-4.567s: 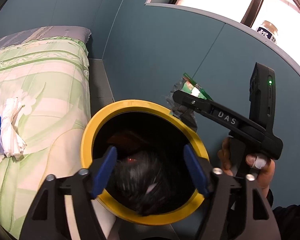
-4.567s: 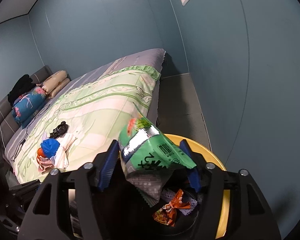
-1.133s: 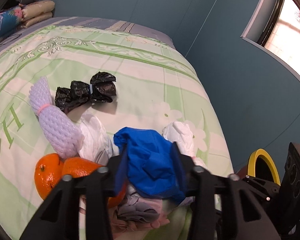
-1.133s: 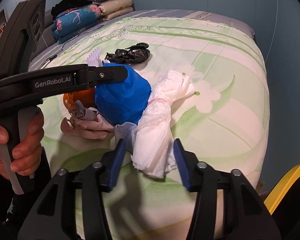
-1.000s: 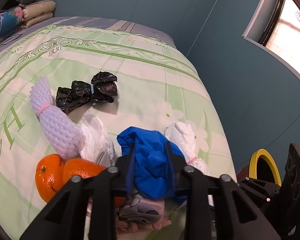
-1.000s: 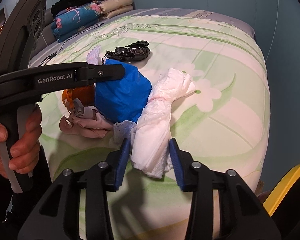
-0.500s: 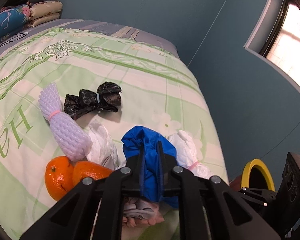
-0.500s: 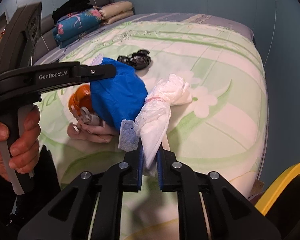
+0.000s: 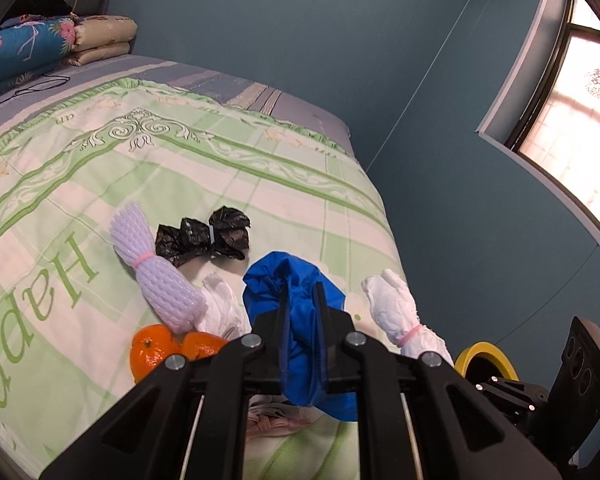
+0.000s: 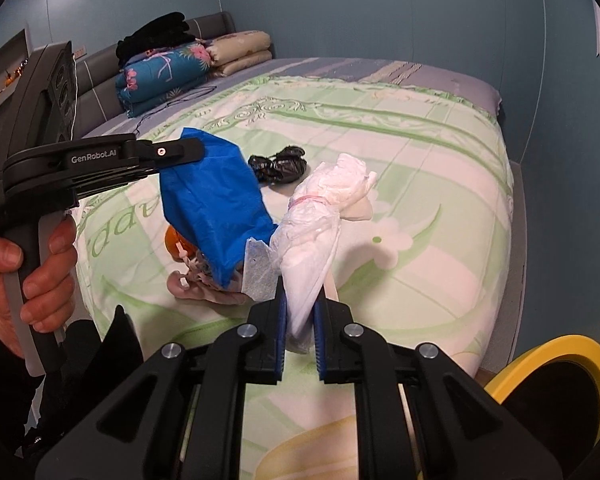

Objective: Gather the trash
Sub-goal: 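Lift the blue bag with left tool while right tool carries white bag over the yellow bin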

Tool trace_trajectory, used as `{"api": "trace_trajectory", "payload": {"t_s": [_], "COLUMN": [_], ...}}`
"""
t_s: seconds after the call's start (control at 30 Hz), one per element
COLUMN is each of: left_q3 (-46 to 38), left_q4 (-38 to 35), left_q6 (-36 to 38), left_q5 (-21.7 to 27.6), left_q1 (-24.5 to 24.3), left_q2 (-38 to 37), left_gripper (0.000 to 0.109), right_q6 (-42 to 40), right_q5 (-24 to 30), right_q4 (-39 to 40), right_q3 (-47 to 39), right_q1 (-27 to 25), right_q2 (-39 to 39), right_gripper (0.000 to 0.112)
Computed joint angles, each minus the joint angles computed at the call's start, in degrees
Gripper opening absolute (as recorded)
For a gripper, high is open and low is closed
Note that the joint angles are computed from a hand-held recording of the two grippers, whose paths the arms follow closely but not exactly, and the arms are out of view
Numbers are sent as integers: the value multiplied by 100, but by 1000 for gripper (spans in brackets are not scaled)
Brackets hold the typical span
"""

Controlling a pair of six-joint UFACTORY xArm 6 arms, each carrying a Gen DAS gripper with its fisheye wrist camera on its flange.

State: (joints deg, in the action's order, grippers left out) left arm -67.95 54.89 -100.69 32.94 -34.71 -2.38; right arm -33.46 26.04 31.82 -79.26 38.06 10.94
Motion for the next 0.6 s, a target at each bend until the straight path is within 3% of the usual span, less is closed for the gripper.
{"api": "trace_trajectory", "payload": {"t_s": [0.6], "left_q3": [-208], "left_q4": [550], "left_q6": [-250], "left_q5": [674], "left_q1": [-526], "left_q2": [-362], "left_gripper": [9], "right_q6": [-541], "right_q5": [-363], "right_q4": [557], "right_q3": [637], "right_q1": [-47], "right_q2": [-866], "right_gripper": [10]}}
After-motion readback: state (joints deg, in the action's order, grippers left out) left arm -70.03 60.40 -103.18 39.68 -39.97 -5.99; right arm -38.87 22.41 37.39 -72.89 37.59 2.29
